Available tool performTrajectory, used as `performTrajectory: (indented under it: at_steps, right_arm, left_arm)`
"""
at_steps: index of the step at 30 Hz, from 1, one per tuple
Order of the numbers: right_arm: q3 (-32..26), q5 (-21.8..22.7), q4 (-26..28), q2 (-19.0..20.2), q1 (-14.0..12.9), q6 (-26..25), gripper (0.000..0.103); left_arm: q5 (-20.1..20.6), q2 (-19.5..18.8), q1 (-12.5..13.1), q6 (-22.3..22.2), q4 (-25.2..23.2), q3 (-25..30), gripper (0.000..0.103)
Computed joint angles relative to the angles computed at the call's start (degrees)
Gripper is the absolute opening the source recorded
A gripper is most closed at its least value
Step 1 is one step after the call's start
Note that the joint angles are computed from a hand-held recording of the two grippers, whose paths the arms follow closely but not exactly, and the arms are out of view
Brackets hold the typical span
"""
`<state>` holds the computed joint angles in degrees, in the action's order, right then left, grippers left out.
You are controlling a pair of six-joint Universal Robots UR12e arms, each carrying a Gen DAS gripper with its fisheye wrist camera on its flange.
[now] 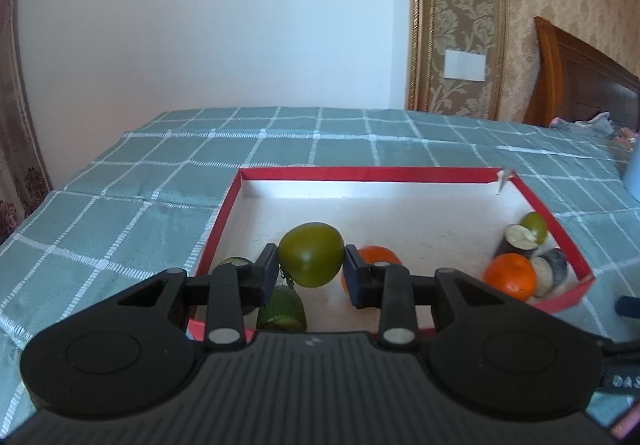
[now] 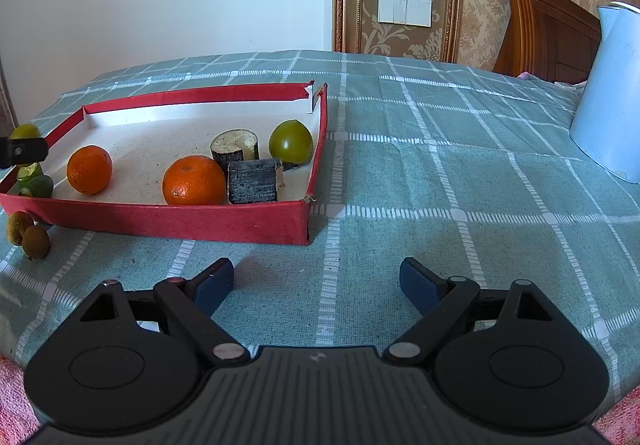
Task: Organize fruits
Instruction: 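Carry the green lime into the red tray and open the left tool, then lift the left tool away from the red tray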
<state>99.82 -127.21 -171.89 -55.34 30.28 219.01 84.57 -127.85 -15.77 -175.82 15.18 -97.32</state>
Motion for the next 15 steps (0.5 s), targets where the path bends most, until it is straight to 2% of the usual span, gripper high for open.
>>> performTrajectory:
  at_steps: [8, 10, 15]
  right_arm:
    - [0.0, 0.4, -0.3, 0.0, 0.0, -0.2, 0.093]
    - [0.0, 0.5, -0.3, 0.0, -0.1, -0.2, 0.093]
    - [0.0, 1.1, -0.7, 0.0, -0.1, -0.6, 0.093]
  left_arm:
    - [3.8, -1.7, -0.7, -0.4, -3.8, 2.7, 0.032]
    - [4.5, -2.0, -0.9, -0.6, -3.9, 3.0, 0.039]
    - [6.3, -2.4, -1.5, -0.1, -2.6, 3.3, 0.046]
